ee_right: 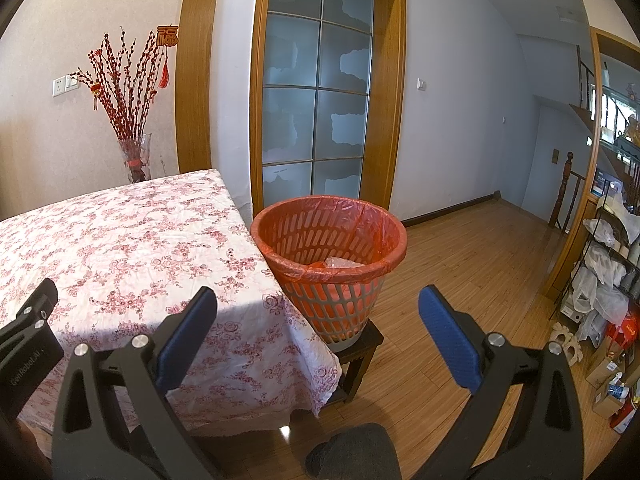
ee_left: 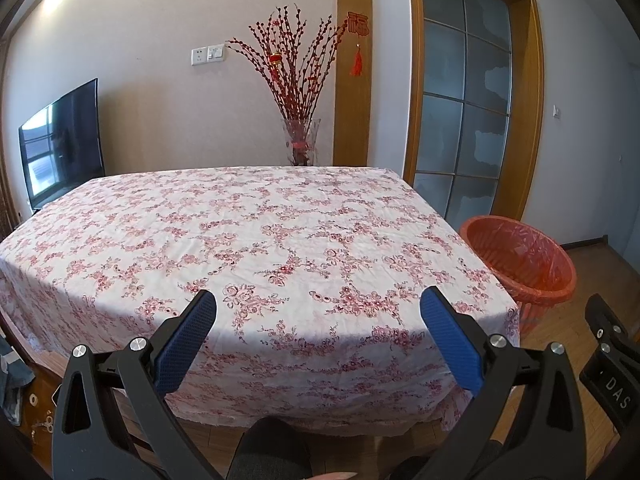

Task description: Collect trash

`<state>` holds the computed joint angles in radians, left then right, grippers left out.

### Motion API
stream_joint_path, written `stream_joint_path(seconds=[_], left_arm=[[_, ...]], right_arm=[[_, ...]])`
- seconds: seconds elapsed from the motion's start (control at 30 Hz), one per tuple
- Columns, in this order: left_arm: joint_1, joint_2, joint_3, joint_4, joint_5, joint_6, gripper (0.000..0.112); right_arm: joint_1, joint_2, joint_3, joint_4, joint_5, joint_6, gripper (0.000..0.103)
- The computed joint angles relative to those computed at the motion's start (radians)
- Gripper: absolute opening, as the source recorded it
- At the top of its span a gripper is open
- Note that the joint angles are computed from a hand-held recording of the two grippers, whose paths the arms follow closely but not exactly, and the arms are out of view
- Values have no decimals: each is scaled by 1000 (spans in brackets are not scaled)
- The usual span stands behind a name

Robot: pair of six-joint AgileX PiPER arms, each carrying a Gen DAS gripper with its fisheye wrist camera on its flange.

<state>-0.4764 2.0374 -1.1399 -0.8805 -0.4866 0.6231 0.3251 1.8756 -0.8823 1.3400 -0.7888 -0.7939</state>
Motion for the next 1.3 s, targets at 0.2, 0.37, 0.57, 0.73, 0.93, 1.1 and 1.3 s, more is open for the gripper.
stream_joint_path(seconds=[0.2,0.37,0.57,0.73,0.93,1.1,1.3], left_arm=[[0,1,-2,-4,2,4,100],[3,1,-4,1,4,2,100],[2,1,-3,-3,4,4,100],[2,1,-4,-5,5,6,100],[3,2,-3,-1,6,1,100],[2,3,0,0,6,-2,100],[5,3,2,7,6,-7,100]], right_arm=[[-1,0,-1,0,1,-2,99],[-2,-1,-1,-1,1,-1,99],[0,0,-1,1,0,-3,99],[1,0,-1,2,0,-2,99],[1,1,-1,2,0,-2,99],[0,0,-2,3,1,-4,99],[0,0,-4,4,1,-6,99]])
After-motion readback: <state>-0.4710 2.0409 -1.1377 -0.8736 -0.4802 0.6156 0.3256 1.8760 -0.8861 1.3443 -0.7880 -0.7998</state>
